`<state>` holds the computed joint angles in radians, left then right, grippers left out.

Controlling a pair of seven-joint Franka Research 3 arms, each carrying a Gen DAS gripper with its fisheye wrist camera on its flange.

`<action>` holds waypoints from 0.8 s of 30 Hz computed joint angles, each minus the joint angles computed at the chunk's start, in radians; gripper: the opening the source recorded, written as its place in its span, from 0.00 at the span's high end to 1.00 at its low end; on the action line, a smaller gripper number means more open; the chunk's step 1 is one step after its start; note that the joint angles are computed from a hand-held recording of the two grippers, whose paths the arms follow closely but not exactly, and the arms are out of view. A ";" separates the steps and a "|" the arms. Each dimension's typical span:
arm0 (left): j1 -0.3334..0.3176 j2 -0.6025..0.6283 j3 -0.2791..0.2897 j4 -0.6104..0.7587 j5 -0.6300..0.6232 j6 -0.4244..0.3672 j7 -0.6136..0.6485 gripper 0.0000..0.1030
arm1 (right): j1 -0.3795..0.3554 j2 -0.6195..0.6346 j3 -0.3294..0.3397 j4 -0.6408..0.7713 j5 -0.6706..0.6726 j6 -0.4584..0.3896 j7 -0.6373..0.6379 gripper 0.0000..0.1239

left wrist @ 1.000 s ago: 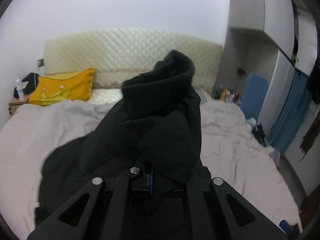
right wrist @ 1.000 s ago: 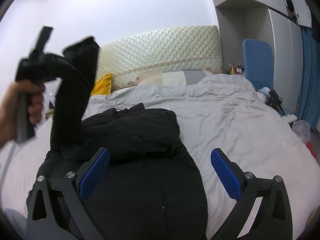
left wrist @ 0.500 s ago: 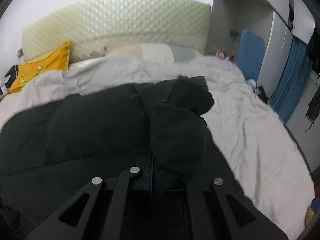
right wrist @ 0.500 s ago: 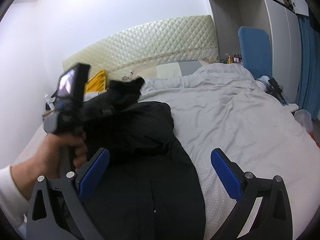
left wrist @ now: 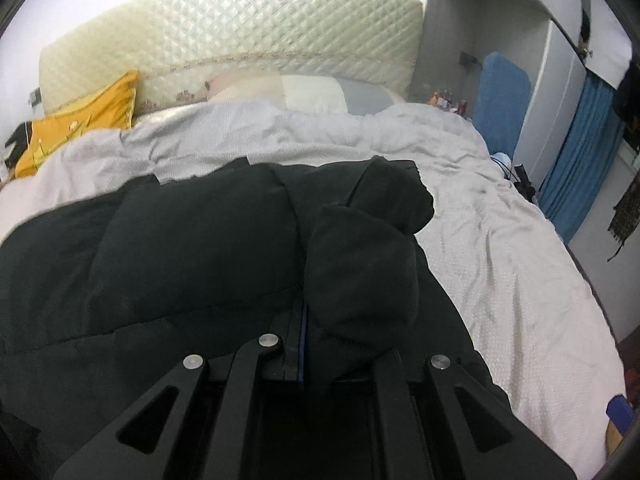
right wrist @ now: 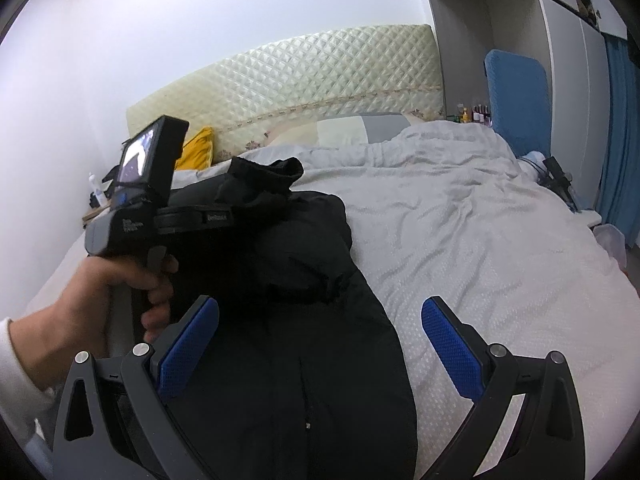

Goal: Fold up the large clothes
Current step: 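Lay the sleeve down, open the left tool and withdraw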

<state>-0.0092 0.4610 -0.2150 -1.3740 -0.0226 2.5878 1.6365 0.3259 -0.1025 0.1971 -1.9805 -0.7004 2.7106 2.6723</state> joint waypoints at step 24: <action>0.168 -0.304 0.108 -0.221 -0.275 0.098 0.236 0.20 | 0.094 0.189 -0.057 0.255 0.038 0.063 -0.129 0.18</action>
